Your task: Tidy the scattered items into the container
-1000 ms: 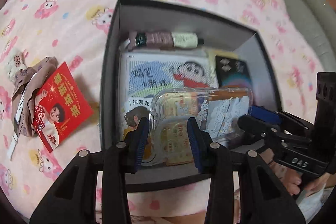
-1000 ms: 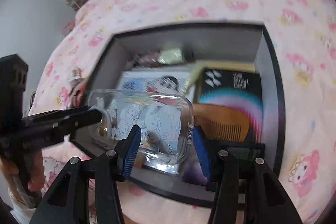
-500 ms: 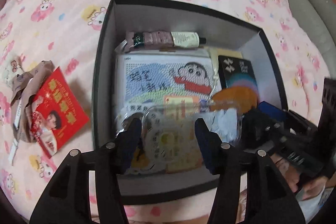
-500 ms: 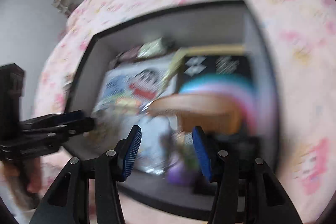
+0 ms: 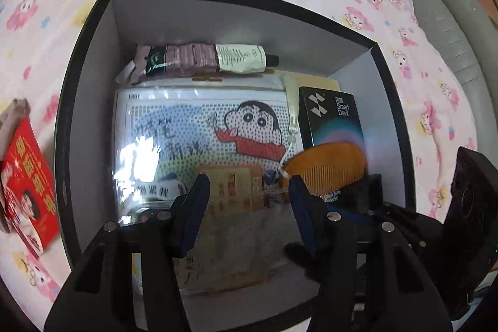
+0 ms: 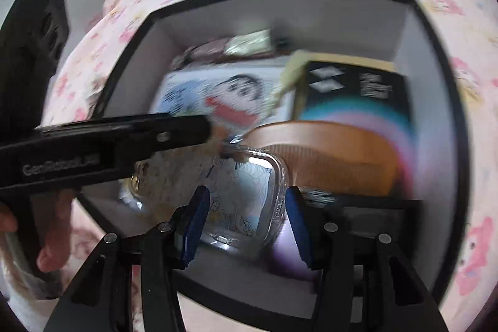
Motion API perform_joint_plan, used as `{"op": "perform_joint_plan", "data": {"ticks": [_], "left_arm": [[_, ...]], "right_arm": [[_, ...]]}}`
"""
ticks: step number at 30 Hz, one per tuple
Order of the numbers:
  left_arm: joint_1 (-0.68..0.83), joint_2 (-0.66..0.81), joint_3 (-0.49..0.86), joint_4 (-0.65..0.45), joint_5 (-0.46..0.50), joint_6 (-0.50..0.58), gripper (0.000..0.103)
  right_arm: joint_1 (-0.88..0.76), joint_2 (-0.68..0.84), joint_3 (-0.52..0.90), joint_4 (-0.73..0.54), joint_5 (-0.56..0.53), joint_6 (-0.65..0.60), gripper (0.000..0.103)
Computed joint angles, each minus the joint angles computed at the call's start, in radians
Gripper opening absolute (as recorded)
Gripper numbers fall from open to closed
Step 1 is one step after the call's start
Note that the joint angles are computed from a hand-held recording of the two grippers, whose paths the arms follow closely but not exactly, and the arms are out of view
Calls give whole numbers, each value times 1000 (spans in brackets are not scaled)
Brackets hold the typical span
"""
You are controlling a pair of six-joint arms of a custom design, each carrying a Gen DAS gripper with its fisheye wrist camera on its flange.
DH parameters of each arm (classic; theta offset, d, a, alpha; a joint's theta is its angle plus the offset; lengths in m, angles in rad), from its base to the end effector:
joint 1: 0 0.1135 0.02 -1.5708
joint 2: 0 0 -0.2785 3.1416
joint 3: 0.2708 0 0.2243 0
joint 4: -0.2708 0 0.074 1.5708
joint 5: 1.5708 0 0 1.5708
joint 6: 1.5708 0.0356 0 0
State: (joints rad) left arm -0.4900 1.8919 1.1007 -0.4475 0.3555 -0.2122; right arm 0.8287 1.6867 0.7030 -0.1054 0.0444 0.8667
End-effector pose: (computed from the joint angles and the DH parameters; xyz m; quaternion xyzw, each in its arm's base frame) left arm 0.2920 -0.1698 0.1647 0.1633 0.9573 -0.2197 0.0928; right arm 0.1854 0.1999 0.1463 0.0237 0.9706 0.1645 0.1740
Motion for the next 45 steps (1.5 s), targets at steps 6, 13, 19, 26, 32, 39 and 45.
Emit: {"op": "perform_joint_plan", "data": {"ticks": [6,13,19,26,32,39,45], "left_arm": [[13,-55,-79,42,44,35,51],[18,-39,-92,52,265,71,49],[-13,-9,-69,4,147,24,48],[44,-79,-97,52,78,-10,48],[63,-39,-94,80,95,-29,48],[60,-63,-131,117,80,-35,49],[52,-38,-124,123,84,-38,49]], "right_arm": [[37,-58,6,-89,114,28,47],[81,-230,-31,-207,342,139,47],[40,-224,-45,-198,263,122,47],[57,-129,-27,-108,189,71,47],[36,20,42,-53,45,15,47],[15,52,38,36,-26,-4,48],[31,-25,7,-46,134,70,48]]}}
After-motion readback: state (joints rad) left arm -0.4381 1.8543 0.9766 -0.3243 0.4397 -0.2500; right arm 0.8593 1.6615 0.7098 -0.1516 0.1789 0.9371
